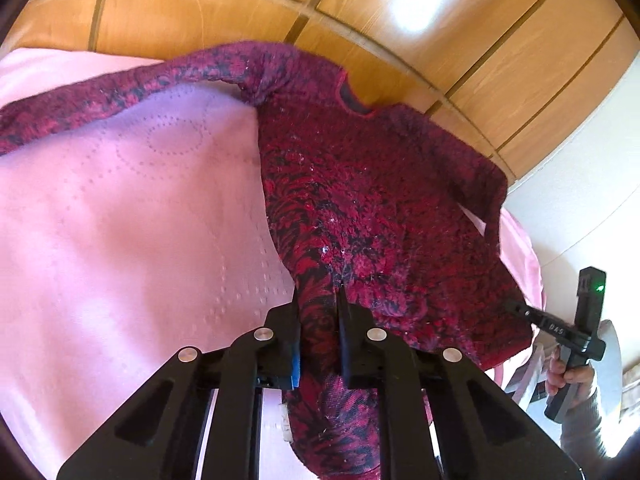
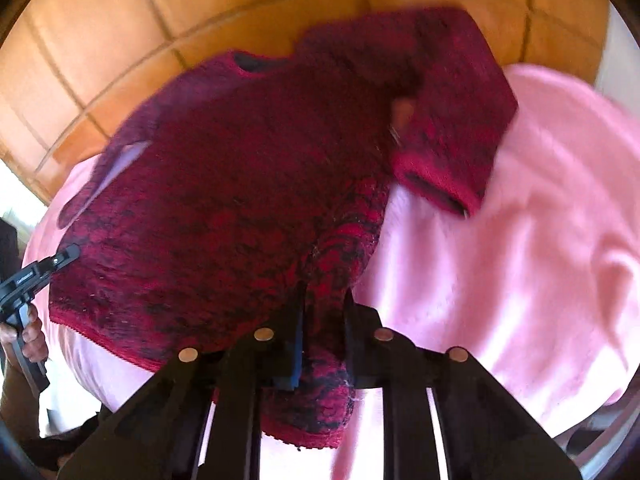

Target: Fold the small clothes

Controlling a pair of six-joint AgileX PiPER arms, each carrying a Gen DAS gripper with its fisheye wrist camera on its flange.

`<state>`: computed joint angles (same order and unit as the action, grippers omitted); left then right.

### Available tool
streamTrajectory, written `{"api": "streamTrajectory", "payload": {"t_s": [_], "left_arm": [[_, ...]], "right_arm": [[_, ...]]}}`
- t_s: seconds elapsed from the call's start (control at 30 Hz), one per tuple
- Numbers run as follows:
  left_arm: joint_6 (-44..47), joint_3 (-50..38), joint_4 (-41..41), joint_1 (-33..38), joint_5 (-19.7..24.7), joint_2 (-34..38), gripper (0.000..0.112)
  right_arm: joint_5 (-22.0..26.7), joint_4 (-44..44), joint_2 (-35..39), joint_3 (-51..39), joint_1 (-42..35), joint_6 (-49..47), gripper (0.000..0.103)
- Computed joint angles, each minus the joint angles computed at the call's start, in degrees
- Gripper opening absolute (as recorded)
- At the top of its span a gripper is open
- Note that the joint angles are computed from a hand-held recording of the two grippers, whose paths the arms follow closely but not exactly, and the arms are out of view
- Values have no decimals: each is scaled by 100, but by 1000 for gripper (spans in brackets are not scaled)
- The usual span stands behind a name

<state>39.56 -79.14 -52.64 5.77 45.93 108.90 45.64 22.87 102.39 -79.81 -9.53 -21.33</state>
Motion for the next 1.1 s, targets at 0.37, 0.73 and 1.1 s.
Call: {"api": "streamTrajectory", "payload": {"t_s": [0.37,0.73,1.1], "left_arm": [[809,2482,-32,436,-151,-1536,12],[-22,2128,-118,1177,-666,-1279,50],[-2904,-946,894,2473,-677,611,63]], "right_arm": [[-21,-124,-645,1630,-394,-739,14],[-562,520,-420,931,139,-734,74],[-1516,-1257,2230,-1792,2464,1618,79]]}}
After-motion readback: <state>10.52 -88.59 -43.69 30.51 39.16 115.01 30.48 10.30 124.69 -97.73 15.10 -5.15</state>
